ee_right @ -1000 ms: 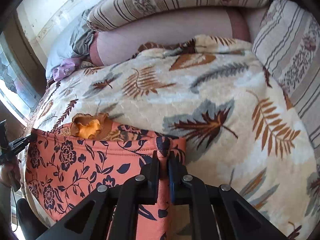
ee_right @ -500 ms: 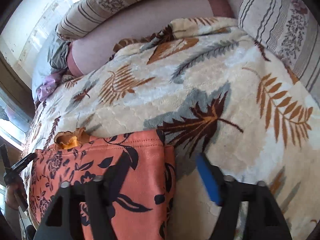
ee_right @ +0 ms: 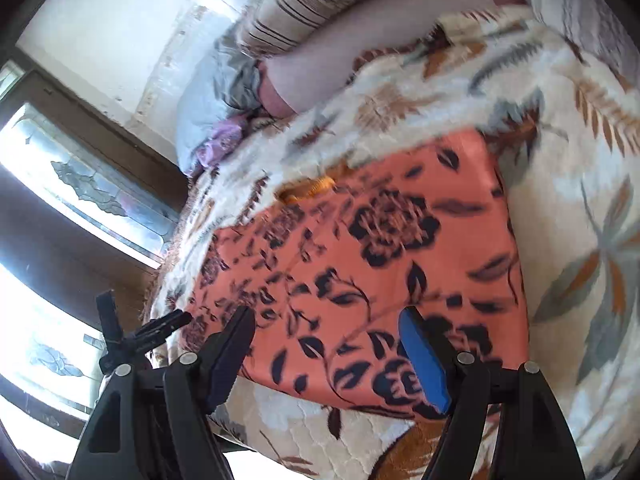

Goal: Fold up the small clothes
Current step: 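Open both tools and press the folded dress flat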

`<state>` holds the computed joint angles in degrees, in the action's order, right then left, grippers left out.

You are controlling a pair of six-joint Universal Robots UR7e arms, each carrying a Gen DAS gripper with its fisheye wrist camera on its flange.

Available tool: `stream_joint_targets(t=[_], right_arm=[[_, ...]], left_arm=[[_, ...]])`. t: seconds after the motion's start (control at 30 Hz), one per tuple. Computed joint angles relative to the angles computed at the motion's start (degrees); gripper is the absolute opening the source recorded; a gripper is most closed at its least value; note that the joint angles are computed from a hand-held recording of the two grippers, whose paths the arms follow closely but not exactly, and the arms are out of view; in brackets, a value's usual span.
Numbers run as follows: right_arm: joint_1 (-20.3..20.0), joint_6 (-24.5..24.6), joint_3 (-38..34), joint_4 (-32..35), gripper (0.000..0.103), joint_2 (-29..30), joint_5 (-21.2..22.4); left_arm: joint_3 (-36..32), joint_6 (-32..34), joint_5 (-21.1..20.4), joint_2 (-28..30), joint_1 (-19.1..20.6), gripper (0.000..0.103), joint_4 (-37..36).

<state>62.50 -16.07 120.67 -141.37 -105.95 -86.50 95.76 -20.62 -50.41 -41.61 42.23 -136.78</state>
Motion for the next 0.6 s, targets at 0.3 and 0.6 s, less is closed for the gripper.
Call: stream_joint_targets(t=[0.3,0.6], right_arm=[[-1.5,-0.7,2.9,-2.3,0.081,-4.4,5.6],[0.5,1.6,-4.0,2.4,0.083,0.1,4.0]], left_arm=[[5.1,1.0,2.6,-5.2,-3.2,0.069,-10.2],[-0.7,6.8,-3.2,0.8,-4.6,0.072,-13.1]])
